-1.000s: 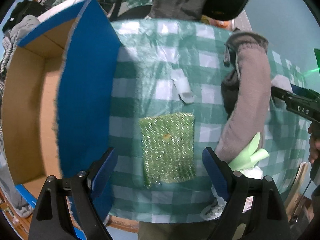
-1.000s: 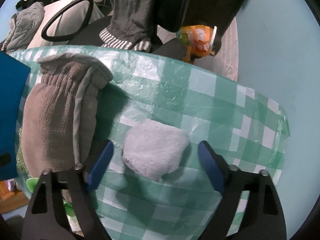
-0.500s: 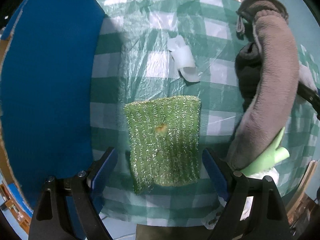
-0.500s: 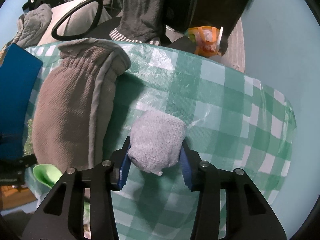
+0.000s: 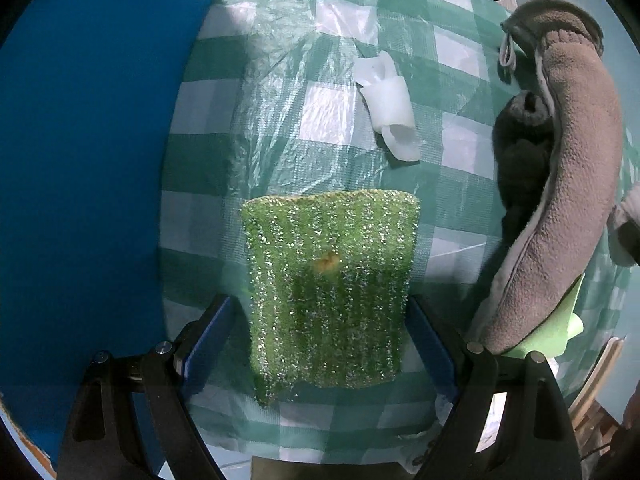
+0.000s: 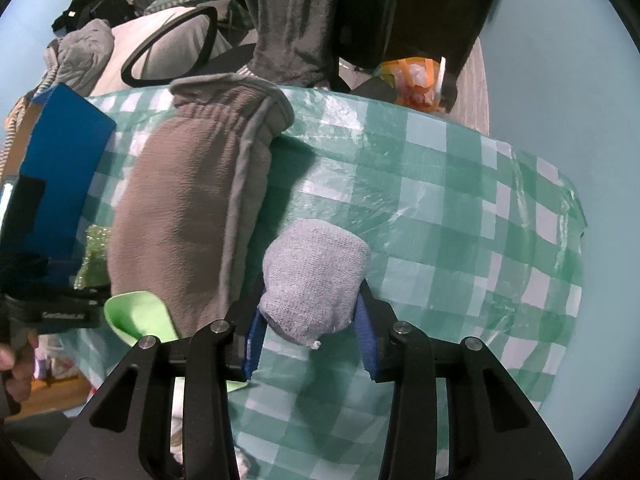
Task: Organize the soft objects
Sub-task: 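Lift the scrubber and sock with both tools and carry them over the box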
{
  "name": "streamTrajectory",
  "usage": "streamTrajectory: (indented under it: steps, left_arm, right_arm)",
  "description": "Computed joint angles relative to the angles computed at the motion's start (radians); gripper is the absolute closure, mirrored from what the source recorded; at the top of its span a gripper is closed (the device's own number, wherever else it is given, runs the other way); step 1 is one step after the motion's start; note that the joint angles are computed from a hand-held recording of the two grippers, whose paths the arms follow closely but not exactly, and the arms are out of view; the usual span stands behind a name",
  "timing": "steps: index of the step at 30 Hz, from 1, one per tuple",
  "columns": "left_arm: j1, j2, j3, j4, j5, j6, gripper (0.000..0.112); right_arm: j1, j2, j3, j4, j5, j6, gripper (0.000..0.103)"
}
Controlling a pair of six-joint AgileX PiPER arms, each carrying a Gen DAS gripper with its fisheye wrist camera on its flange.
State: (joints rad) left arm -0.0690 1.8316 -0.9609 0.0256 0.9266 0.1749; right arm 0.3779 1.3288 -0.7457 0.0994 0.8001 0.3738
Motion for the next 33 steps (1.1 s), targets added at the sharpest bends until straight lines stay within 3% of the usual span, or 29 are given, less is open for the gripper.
streamTrajectory:
  steps: [9, 18, 23, 33]
  left_arm:
    - [0.062, -0.041, 0.041, 0.005, -0.034, 0.091, 0.027]
    - [0.02, -0.101, 0.039, 0.001, 0.008, 0.102, 0.054]
    - [0.022, -0.128, 0.043, 0.0, 0.029, 0.137, 0.076]
    - [0.033, -0.238, 0.101, 0.001, 0.054, 0.183, 0.084]
  right_arm:
    - [0.089, -0.048, -0.032, -0.034, 0.046, 0.104, 0.064]
    - [0.181, -0.081, -0.055, -0.08, 0.086, 0.238, 0.064]
    - [0.231, -0.094, -0.061, -0.108, 0.101, 0.301, 0.064]
    - [0.306, -0.129, -0.096, -0.147, 0.149, 0.389, 0.064]
